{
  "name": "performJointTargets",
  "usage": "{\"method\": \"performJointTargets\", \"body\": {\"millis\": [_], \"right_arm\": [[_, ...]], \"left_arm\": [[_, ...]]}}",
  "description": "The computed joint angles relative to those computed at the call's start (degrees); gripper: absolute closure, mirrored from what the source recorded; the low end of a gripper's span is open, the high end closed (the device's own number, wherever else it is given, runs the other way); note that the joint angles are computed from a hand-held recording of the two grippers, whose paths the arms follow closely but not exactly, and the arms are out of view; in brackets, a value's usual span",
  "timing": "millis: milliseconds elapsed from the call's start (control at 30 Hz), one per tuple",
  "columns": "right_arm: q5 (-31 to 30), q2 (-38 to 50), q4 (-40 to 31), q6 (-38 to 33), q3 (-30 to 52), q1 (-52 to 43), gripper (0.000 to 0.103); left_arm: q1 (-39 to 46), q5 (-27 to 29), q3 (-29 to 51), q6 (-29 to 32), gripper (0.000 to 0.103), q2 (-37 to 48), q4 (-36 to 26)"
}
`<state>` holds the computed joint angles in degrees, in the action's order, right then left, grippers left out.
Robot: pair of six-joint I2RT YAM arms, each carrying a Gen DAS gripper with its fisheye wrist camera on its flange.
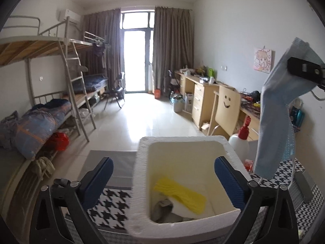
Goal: Organize soft objects
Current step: 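Open the left gripper to drop the yellow net into the box while the right holds the mask, then lower the blue mask into the foam box and open the right gripper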
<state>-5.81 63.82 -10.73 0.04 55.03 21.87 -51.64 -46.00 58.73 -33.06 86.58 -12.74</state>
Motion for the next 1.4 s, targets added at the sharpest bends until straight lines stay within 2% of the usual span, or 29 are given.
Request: {"method": "performJointTargets", "body": {"millis": [567,833,1133,1400], "right_arm": [[1.48,9.29,-0.24,-1.26,5.48,3.91,0.093],[1.17,15.30,-6.75,-4.59,10.23,5.61,0.093],[2.61,20.94,-12.40,-5.67,14.23,7.33,0.092],[1.03,25.43,-19.36,-6.08,19.13,7.17,0.092]], "left_arm": [[-2.40,-4.59,-7.46,-3.33,0.001,-7.24,-0.52],[-2.80,-6.13,-9.51,-4.29,0.001,-9.00,-0.74],[-1.26,-4.80,-12.83,-4.98,0.001,-11.65,0.32],[-1.74,-5.37,-12.78,-5.75,0.001,-11.94,-0.86]]}}
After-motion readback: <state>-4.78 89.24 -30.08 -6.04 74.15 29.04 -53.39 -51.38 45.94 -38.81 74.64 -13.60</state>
